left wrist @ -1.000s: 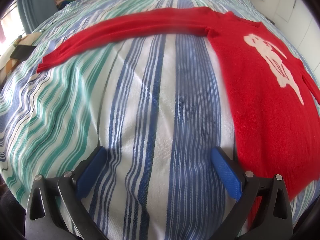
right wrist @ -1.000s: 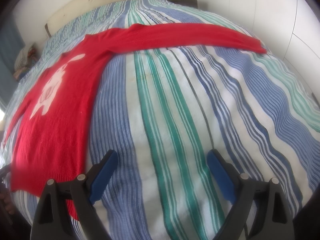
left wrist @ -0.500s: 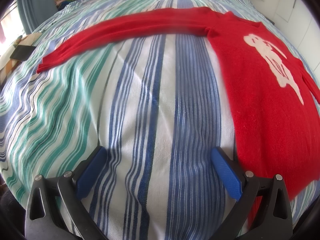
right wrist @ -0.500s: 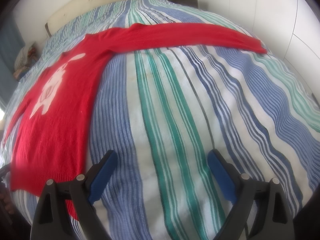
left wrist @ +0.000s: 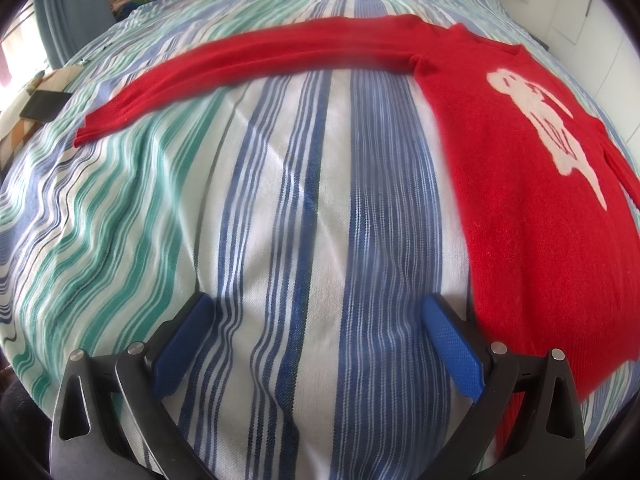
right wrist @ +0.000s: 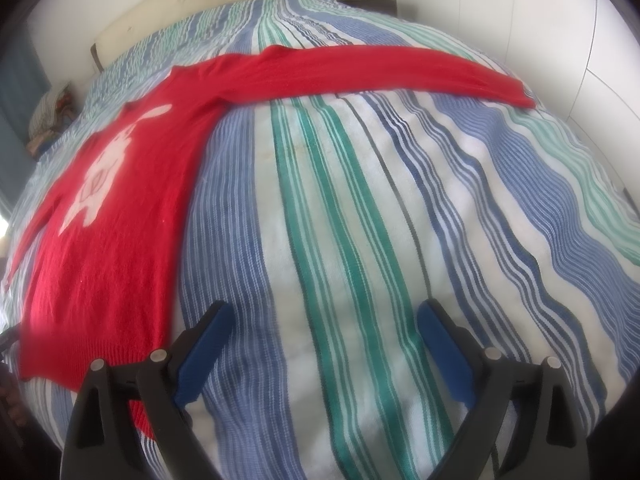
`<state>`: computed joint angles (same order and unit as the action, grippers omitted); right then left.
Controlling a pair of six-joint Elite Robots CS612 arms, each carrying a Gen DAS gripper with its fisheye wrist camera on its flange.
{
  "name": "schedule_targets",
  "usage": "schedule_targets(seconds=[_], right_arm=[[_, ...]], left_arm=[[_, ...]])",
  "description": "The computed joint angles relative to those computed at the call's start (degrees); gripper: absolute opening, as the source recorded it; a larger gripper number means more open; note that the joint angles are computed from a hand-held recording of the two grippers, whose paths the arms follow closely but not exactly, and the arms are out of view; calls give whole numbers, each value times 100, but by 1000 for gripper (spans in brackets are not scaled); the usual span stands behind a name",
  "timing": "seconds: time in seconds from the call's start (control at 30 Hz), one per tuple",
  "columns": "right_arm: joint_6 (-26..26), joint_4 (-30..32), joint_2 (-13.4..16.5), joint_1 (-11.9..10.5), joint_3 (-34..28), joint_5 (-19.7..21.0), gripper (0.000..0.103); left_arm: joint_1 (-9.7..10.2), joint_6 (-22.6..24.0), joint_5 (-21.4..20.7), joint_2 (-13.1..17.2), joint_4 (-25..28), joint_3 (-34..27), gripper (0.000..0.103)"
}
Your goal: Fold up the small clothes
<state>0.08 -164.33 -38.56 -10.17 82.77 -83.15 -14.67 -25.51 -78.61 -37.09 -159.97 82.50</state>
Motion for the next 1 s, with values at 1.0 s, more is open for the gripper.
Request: schedule_targets(seconds=[1.0], right_arm=[[4731, -262, 1098, -1337, -2007, 2711, 75]], left_arm=[[106, -571, -35, -53, -958, 205, 102]])
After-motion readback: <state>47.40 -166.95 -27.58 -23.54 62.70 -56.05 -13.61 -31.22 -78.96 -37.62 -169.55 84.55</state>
